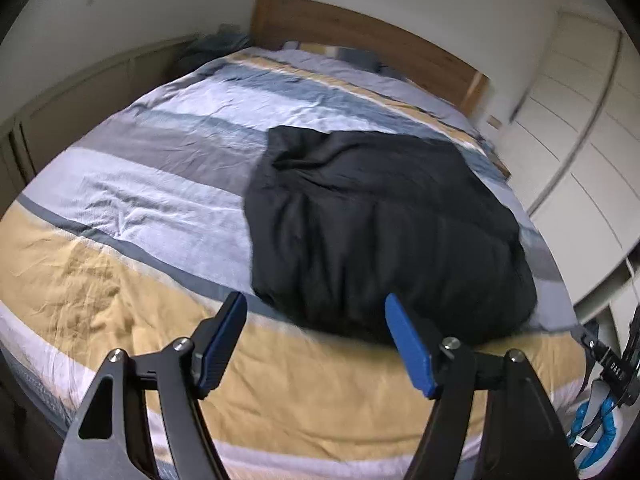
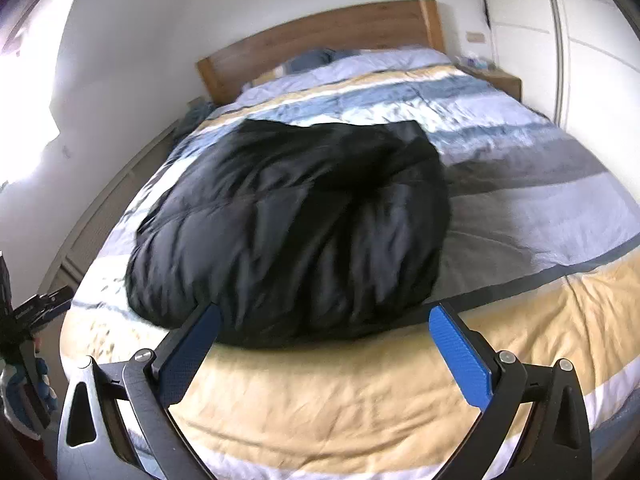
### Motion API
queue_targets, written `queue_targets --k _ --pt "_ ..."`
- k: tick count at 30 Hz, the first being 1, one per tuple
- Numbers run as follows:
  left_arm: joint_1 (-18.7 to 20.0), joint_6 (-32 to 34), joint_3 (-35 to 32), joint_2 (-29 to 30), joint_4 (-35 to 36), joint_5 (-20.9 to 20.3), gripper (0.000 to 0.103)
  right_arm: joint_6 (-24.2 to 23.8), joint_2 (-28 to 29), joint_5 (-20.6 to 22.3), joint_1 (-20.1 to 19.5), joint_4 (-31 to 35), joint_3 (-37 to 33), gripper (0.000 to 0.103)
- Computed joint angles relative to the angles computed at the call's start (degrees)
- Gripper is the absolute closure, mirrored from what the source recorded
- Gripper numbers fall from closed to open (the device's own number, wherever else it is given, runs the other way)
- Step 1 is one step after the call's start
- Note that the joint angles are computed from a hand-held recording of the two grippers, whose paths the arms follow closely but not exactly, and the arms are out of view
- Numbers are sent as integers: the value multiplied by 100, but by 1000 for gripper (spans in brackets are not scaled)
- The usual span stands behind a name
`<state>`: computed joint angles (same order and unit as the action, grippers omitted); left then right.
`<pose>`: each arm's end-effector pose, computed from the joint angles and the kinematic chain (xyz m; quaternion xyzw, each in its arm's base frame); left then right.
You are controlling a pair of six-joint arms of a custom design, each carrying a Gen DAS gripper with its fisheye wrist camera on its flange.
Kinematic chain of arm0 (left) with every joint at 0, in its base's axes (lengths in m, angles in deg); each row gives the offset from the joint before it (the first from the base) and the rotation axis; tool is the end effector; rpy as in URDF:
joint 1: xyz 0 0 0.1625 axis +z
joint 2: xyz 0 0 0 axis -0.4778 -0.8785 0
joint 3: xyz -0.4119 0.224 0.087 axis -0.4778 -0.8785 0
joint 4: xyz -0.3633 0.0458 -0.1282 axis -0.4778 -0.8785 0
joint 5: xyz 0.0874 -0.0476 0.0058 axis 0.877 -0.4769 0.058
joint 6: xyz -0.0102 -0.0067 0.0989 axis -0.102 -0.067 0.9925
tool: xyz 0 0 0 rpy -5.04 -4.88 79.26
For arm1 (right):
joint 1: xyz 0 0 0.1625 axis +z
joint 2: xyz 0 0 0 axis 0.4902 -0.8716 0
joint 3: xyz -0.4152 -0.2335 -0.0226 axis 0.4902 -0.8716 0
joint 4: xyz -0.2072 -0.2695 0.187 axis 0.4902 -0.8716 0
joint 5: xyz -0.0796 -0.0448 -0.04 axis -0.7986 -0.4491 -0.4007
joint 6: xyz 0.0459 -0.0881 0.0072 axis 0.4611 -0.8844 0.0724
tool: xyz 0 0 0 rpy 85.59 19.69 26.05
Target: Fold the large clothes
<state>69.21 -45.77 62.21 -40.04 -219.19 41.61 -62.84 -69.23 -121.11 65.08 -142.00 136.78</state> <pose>-0.3831 -0.6024 0.2419 0.1177 0.9014 -0.3371 0.2448 0.1360 -0.6057 0.4033 0.0609 -0.8825 0.3940 0.2496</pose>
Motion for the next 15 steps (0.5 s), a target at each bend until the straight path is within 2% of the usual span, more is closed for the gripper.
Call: queue_targets --k 3,4,7,11,15 --pt "-262 -176 319 -37 -140 -13 33 -101 -86 -90 214 -290 356 0" --pt "-368 -231 418 -32 -164 96 33 -141 -110 -104 266 -394 452 0" --pt "-606 -330 554 25 -50 447 33 -236 -177 -242 467 -808 762 0" --pt "-914 -733 698 97 318 1162 33 -403 -205 -471 708 -1531 1103 0" --pt "-1143 -779 867 139 280 1634 33 -533 -180 -614 825 -2155 1372 0"
